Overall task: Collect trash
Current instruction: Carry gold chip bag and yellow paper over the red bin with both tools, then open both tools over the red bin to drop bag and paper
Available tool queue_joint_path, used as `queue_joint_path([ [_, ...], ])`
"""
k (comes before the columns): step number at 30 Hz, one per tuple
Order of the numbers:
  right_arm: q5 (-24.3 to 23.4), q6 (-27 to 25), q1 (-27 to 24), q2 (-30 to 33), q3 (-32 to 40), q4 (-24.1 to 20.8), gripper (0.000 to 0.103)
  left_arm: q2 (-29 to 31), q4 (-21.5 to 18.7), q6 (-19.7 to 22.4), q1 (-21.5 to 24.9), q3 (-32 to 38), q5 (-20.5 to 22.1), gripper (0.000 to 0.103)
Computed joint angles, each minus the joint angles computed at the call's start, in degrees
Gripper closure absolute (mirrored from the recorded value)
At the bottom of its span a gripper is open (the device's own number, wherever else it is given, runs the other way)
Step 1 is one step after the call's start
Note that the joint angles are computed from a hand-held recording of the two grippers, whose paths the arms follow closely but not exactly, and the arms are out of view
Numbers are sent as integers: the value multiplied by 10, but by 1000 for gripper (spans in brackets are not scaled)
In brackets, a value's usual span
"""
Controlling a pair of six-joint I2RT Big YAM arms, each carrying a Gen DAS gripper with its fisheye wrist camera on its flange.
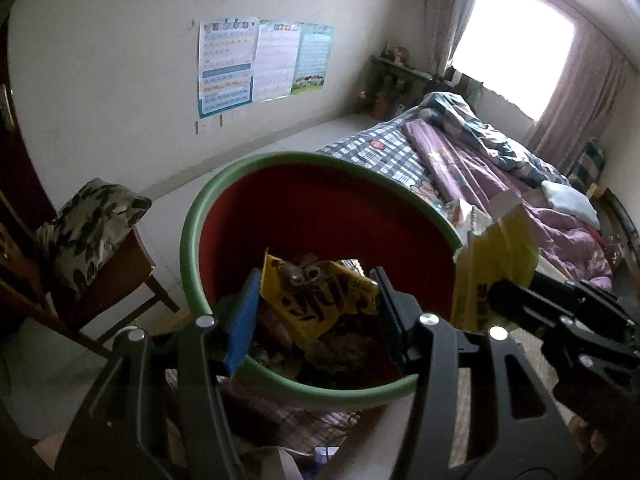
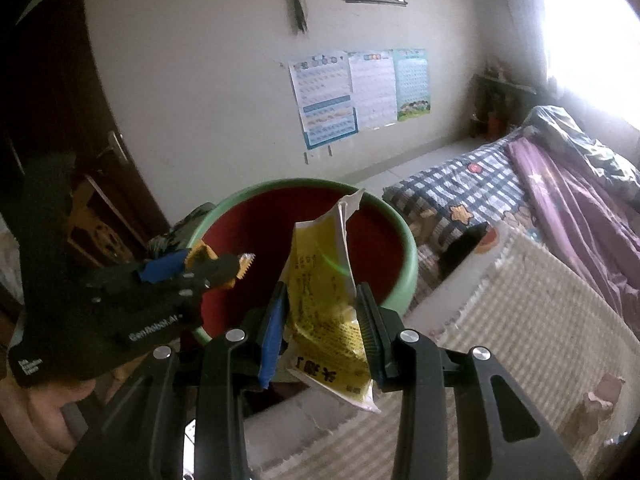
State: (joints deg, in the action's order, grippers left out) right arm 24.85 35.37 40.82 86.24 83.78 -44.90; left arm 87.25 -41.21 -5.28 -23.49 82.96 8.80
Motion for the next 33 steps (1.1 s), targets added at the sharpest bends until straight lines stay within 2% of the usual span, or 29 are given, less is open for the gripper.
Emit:
queue_joint_path([
  [17,-6,-13,-10,24,20,9,68,30,-18,4,2,30,-3,51],
  [28,6,-20,-21,30,29,20,67,45,-24,11,-3,43,-7,51],
  [30,6,-21,-25,29,29,23,66,45,-22,9,-3,43,-10,45],
  [32,7,-18,-24,26,25,25,55,44,-15,6,-3,41,-14,40],
  [33,12,-15,-23,23,21,27,46,42,-9,4,-3,38,-19,34],
])
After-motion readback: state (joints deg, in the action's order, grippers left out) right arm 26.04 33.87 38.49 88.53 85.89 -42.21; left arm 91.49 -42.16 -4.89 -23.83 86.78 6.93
